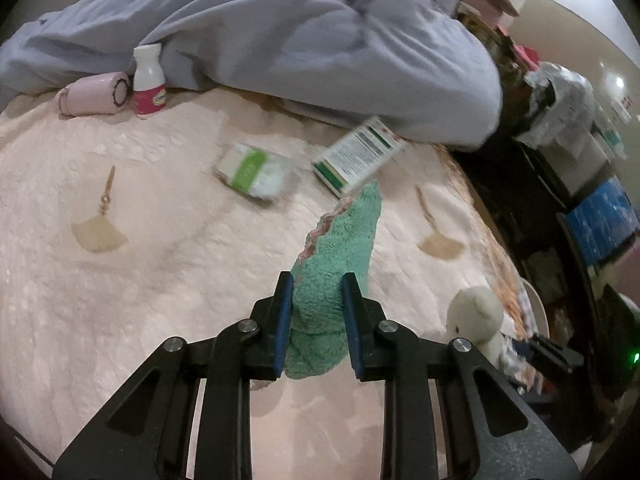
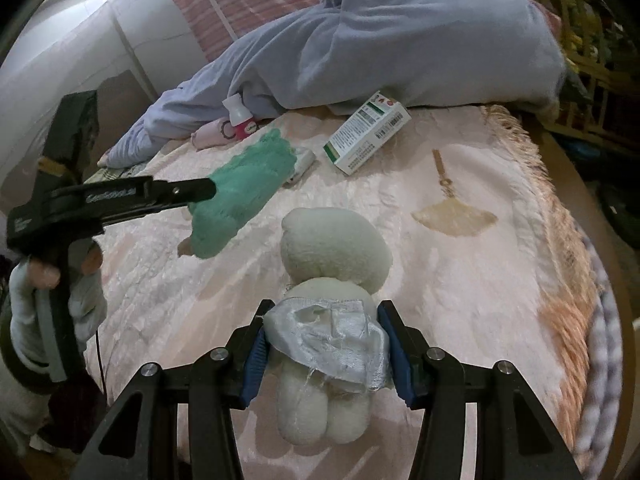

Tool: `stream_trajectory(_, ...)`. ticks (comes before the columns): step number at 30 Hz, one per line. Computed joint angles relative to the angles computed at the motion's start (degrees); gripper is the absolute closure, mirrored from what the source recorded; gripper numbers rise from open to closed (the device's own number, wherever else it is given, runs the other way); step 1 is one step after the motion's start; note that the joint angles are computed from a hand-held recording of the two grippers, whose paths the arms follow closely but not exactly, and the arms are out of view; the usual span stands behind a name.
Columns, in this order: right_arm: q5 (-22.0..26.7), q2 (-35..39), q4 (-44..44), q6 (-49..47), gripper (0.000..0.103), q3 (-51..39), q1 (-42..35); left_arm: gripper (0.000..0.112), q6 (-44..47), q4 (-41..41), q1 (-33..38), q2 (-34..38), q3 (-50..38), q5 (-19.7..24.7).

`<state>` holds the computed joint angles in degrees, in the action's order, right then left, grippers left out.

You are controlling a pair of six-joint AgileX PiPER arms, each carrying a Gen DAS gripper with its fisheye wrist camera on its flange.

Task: Collect trash
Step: 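Carry the plush toy and green towel over the white bucket with both grippers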

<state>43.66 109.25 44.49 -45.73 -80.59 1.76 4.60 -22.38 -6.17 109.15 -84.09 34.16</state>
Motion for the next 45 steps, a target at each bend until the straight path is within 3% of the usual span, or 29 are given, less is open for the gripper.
stream_trajectory(9, -0.1, -8.9, 2.8, -4.9, 0.053, 10.8, -5.9, 0.091, -4.5, 3.7, -7.3, -6.5, 7.8, -4.0)
stream_trajectory(20, 1.1, -14.7, 3.9, -8.2, 0.053, 16.2, -12.3, 0.092, -12.3, 12.0, -14.4, -8.8, 6.8, -4.3)
stream_trajectory(34, 4.1, -17.5, 4.2, -11.5, 0.053, 17.2, -21.2, 0.093, -18.3, 20.0, -22.2, -4.6, -2.2, -1.4)
stream_trajectory(45, 6.6, -15.8, 3.9, -13.7, 0.053, 15.6, -29.4, 0.093, -19.0, 22.0, -27.4, 3.1, -14.2, 3.8)
